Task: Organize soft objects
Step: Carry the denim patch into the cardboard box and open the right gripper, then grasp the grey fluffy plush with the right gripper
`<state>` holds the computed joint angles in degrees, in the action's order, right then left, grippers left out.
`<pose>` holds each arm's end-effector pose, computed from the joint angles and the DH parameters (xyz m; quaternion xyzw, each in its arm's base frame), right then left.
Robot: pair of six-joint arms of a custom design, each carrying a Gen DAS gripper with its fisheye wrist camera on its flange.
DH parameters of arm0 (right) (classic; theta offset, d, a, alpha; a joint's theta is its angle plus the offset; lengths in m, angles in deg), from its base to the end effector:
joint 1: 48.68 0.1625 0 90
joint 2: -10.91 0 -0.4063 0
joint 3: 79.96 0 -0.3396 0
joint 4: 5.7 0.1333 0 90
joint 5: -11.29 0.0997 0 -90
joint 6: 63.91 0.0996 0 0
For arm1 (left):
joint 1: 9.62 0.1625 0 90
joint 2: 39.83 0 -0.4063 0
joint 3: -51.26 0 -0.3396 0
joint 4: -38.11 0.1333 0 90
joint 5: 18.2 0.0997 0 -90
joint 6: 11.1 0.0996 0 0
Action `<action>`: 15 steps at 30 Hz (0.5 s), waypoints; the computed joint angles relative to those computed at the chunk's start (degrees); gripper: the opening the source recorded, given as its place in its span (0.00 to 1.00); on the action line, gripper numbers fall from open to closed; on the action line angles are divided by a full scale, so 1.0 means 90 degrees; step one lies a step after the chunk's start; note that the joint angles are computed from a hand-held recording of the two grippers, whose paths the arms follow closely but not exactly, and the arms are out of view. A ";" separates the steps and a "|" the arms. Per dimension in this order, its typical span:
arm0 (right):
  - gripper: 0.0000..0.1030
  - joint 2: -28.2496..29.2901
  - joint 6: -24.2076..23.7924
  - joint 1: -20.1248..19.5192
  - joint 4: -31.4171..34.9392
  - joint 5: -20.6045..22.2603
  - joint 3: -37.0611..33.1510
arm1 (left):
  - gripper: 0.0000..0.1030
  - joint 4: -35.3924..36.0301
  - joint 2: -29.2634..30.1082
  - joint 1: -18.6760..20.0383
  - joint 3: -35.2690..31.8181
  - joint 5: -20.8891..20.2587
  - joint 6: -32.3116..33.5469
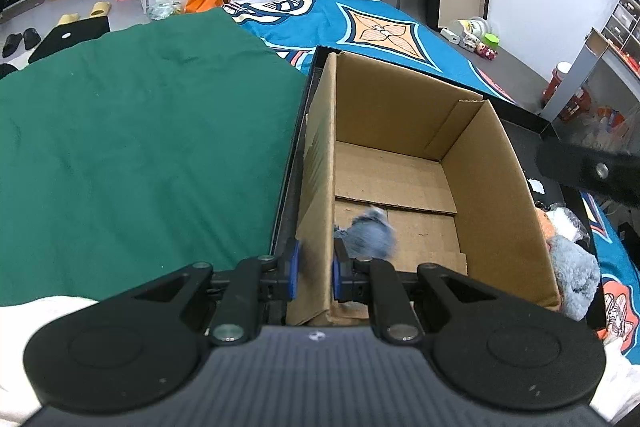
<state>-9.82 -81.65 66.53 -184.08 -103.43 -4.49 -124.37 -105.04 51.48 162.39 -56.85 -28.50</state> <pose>0.3850 -0.6026 0.0089 0.2847 -0.8928 0.2954 0.1860 -0.0682 -0.5604 0.2763 -0.0111 0.8827 -0.3561 0.3063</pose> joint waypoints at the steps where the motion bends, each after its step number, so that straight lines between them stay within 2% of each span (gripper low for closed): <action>1: 0.66 -0.0042 -0.0001 -0.0009 -0.0075 -0.0019 0.0111 | 0.14 0.0005 0.0012 -0.0021 0.0000 0.0035 0.0001; 6: 0.66 -0.0279 -0.0018 -0.0101 -0.0435 -0.0211 0.0529 | 0.15 0.0088 0.0085 -0.0136 -0.0028 0.0278 -0.0036; 9: 0.66 -0.0376 0.0072 -0.0184 -0.0533 -0.0345 0.0685 | 0.19 0.0287 0.0118 -0.0195 -0.0081 0.0440 -0.0185; 12: 0.66 -0.0467 0.0181 -0.0278 -0.0601 -0.0468 0.0844 | 0.30 0.0443 0.0160 -0.0254 -0.0127 0.0553 -0.0292; 14: 0.66 -0.0516 0.0272 -0.0339 -0.0605 -0.0560 0.0918 | 0.46 0.0497 0.0202 -0.0293 -0.0157 0.0652 -0.0229; 15: 0.66 -0.0522 0.0332 -0.0360 -0.0595 -0.0642 0.0934 | 0.49 0.0475 0.0239 -0.0316 -0.0161 0.0720 -0.0154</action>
<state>-14.52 -78.65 63.29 -189.44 -109.21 3.92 -120.10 -102.90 48.64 160.94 -50.37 -29.89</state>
